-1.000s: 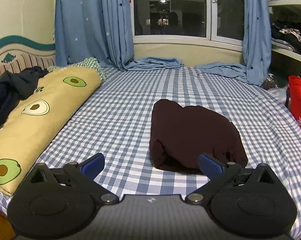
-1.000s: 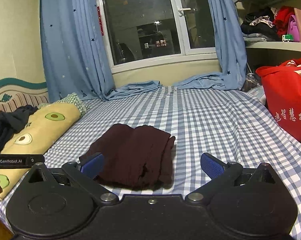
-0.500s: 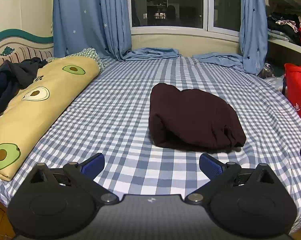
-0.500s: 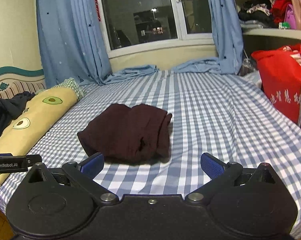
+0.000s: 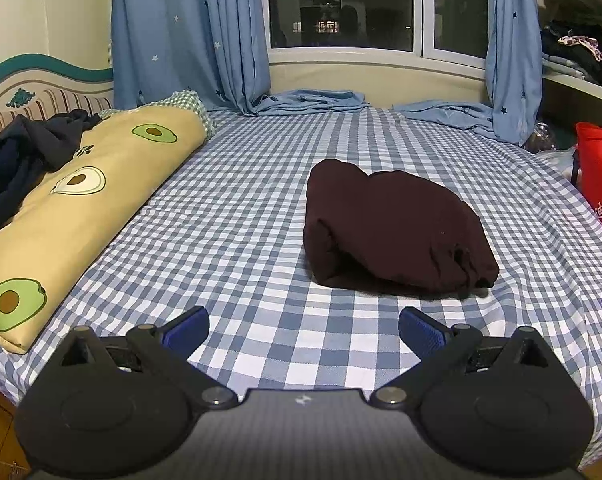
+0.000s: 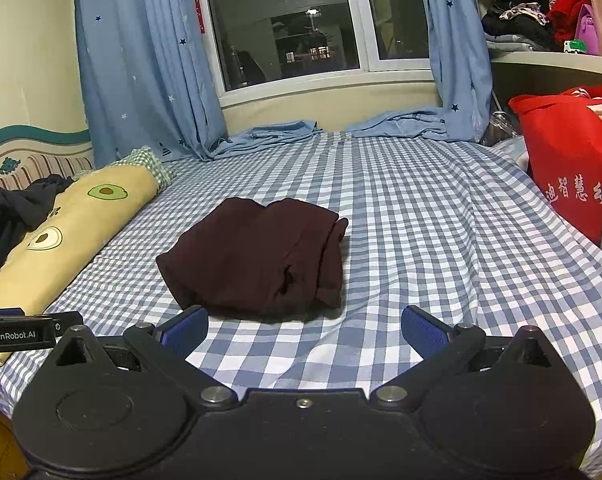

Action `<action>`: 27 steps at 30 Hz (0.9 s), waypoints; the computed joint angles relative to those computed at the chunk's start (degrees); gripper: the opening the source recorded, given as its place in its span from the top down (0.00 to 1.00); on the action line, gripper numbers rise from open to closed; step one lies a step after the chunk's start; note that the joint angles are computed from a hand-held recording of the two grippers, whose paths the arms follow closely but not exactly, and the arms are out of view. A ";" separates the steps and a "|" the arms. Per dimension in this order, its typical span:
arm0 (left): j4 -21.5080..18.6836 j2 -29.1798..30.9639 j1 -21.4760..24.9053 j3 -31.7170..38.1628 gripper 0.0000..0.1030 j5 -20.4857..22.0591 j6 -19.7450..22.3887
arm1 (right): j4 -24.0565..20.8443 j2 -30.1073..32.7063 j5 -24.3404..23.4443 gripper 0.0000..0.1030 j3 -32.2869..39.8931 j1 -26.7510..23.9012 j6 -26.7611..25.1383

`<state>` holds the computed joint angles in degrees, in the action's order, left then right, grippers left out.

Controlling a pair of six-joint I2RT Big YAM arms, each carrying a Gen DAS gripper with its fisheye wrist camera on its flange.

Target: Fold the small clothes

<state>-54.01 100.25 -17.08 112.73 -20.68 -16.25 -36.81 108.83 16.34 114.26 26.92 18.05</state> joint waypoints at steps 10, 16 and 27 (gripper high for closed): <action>-0.24 0.19 -0.06 0.34 0.01 -0.20 0.13 | -0.22 -0.07 0.57 0.00 0.04 -0.18 0.31; -0.46 0.20 0.01 0.45 0.01 -0.21 0.23 | -0.55 0.11 0.54 0.00 0.38 -0.15 0.36; -0.92 0.06 0.30 0.17 0.01 -0.08 -0.19 | -0.71 0.29 0.53 0.00 0.58 -0.11 0.26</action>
<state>-54.93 100.31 -16.78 112.90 -20.76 -16.44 -37.52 109.12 16.87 114.84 26.81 18.31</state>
